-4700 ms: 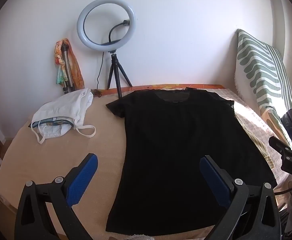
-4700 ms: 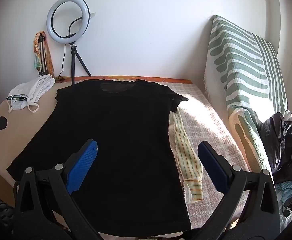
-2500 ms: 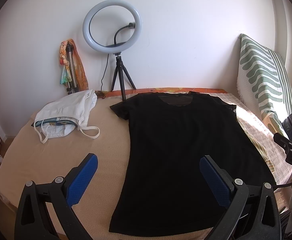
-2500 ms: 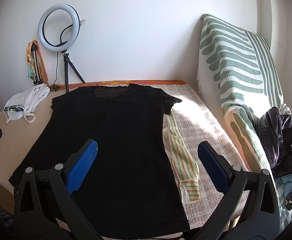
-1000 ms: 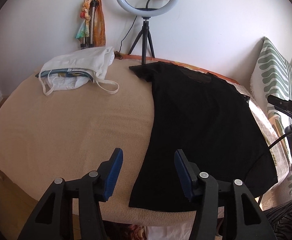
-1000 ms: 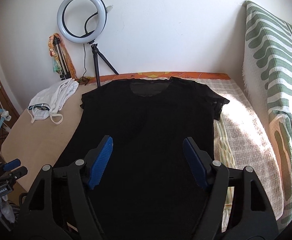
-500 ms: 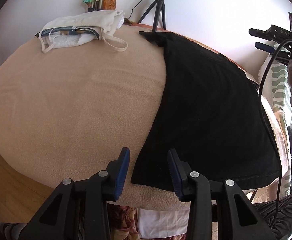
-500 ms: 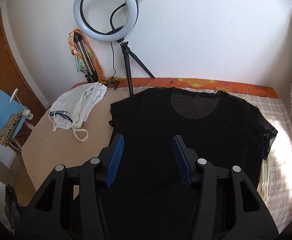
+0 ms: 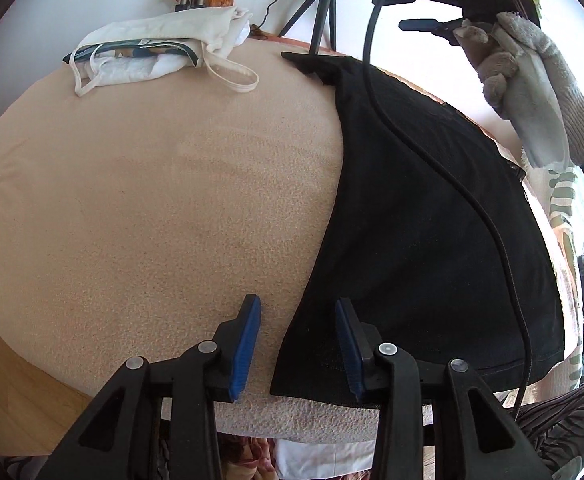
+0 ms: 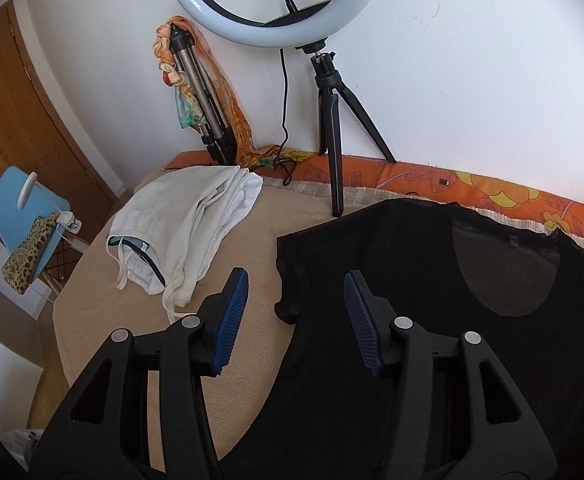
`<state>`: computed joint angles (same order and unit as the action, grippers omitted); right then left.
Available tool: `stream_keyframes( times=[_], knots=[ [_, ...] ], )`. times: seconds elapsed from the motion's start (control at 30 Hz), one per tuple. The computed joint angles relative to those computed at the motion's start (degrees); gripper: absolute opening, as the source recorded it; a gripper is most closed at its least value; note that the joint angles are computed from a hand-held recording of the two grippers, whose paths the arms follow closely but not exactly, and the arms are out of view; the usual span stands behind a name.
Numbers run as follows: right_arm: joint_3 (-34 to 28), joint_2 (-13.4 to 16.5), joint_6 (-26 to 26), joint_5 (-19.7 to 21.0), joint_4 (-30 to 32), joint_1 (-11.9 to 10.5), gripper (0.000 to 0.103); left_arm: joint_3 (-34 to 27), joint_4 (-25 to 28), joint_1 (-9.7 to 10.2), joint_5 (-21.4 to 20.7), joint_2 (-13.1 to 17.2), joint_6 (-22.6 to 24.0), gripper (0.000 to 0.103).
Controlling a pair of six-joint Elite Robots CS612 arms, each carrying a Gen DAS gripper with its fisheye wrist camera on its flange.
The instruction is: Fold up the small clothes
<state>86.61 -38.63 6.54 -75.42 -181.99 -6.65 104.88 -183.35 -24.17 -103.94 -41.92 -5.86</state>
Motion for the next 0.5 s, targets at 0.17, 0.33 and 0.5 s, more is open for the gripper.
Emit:
stream_keyframes(
  times=[0.17,0.33,0.5],
  knots=[
    [-4.9,2.8,-1.2,0.5,4.2,0.9,0.048,0.4,-2.1,-0.56,1.4,0.3,2.0,0.035],
    [-9.8,5.5,-2.1,-0.6,8.3,1.7,0.047,0.2,-2.8,-0.49,0.7,0.7,1.7,0.013],
    [-14.5,8.3,-2.9,-2.2,12.4,2.4,0.047,0.0,-2.8,-0.31,-0.7,0.9,1.1,0.003]
  ],
)
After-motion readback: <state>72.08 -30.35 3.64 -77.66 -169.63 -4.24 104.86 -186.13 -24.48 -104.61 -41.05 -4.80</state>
